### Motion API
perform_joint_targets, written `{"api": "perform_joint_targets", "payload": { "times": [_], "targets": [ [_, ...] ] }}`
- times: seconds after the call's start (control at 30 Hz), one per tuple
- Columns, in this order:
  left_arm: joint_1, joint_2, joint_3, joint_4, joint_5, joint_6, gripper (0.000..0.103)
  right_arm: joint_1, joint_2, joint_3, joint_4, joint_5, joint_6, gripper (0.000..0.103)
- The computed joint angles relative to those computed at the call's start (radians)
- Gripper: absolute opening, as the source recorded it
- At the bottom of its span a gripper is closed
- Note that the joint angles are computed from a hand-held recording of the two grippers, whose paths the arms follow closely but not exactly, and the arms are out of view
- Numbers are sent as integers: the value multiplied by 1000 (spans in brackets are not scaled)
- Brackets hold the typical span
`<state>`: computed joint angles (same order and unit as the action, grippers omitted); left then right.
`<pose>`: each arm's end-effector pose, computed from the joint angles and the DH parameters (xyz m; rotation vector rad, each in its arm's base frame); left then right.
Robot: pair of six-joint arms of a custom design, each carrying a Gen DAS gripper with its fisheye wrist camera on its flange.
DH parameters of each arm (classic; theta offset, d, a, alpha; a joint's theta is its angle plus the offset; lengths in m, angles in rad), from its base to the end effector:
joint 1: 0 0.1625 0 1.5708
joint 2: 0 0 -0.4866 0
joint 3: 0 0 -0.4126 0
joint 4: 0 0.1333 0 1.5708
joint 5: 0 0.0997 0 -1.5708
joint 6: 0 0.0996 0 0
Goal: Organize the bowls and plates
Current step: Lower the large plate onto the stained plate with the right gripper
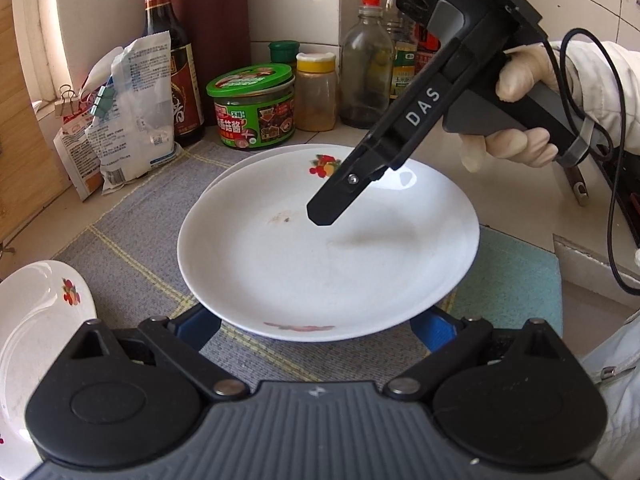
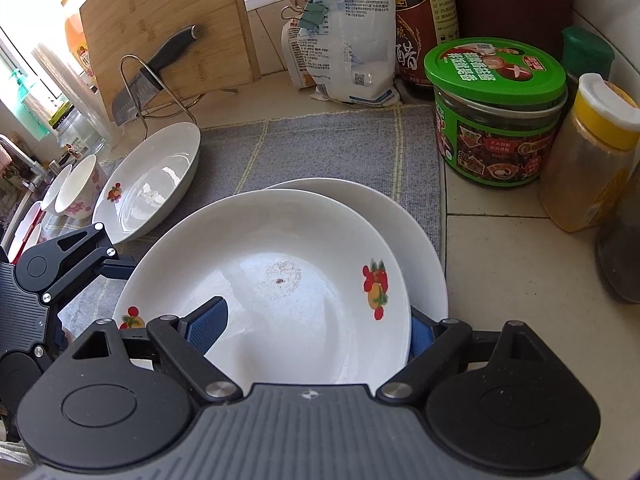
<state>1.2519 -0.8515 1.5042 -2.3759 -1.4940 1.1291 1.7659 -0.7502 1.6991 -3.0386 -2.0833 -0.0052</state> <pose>-0.1051 -0.7678 0.1949 1.9849 2.2583 -0.1654 0.2236 -0.6958 0.1330 0.0796 -2.5904 0.7474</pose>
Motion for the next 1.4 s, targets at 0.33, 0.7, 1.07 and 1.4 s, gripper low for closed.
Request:
{"api": "perform_joint_targets", "payload": {
  "times": [0.33, 0.7, 1.07, 1.4],
  "targets": [
    [2, 7, -10, 7, -2, 13, 100, 8, -5, 9, 2, -21, 19, 93],
    [3, 14, -23, 27, -4, 22, 99, 24, -16, 35, -15, -48, 48, 93],
    [3, 18, -31, 34, 8, 33, 99, 43, -25, 60, -42, -73, 75, 93],
    [4, 17, -24, 19, 3, 49, 100, 62, -27, 61, -26, -115, 96, 93]
  ]
}}
